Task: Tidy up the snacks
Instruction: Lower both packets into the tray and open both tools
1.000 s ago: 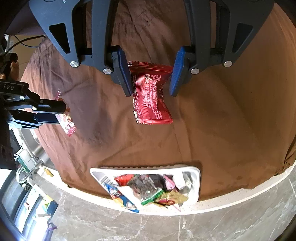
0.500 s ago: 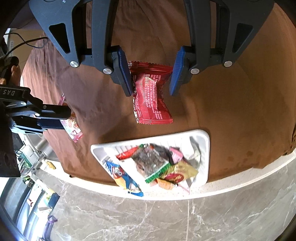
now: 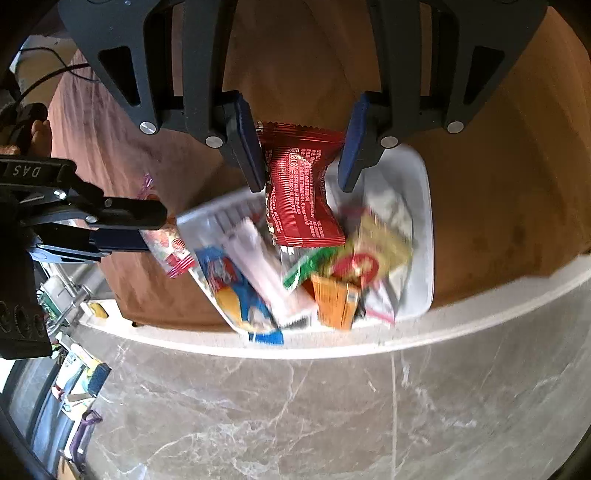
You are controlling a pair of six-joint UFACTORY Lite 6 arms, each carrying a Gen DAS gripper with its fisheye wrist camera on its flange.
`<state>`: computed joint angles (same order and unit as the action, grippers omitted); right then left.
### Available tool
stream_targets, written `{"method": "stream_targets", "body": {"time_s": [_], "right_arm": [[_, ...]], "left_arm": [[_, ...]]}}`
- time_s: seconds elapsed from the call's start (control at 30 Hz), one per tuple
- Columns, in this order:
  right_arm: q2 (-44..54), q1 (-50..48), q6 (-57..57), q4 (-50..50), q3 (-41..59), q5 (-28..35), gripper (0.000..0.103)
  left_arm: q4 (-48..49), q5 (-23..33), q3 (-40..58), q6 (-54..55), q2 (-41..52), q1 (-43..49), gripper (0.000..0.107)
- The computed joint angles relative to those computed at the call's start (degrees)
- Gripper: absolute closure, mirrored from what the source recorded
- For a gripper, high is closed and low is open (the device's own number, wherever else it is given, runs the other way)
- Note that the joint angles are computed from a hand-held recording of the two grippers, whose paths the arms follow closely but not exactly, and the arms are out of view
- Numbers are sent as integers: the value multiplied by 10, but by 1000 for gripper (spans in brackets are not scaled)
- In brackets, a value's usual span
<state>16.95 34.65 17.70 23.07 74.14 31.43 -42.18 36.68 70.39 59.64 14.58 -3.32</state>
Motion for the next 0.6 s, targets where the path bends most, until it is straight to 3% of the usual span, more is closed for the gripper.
{"method": "stream_targets", "body": {"time_s": [0.33, 0.6], "right_arm": [[97, -60, -73, 34, 87, -7, 69], [146, -84, -108, 54, 122, -11, 69]], "left_arm": [[42, 16, 213, -74, 144, -40, 68], [67, 21, 317, -121, 228, -55, 68]]}}
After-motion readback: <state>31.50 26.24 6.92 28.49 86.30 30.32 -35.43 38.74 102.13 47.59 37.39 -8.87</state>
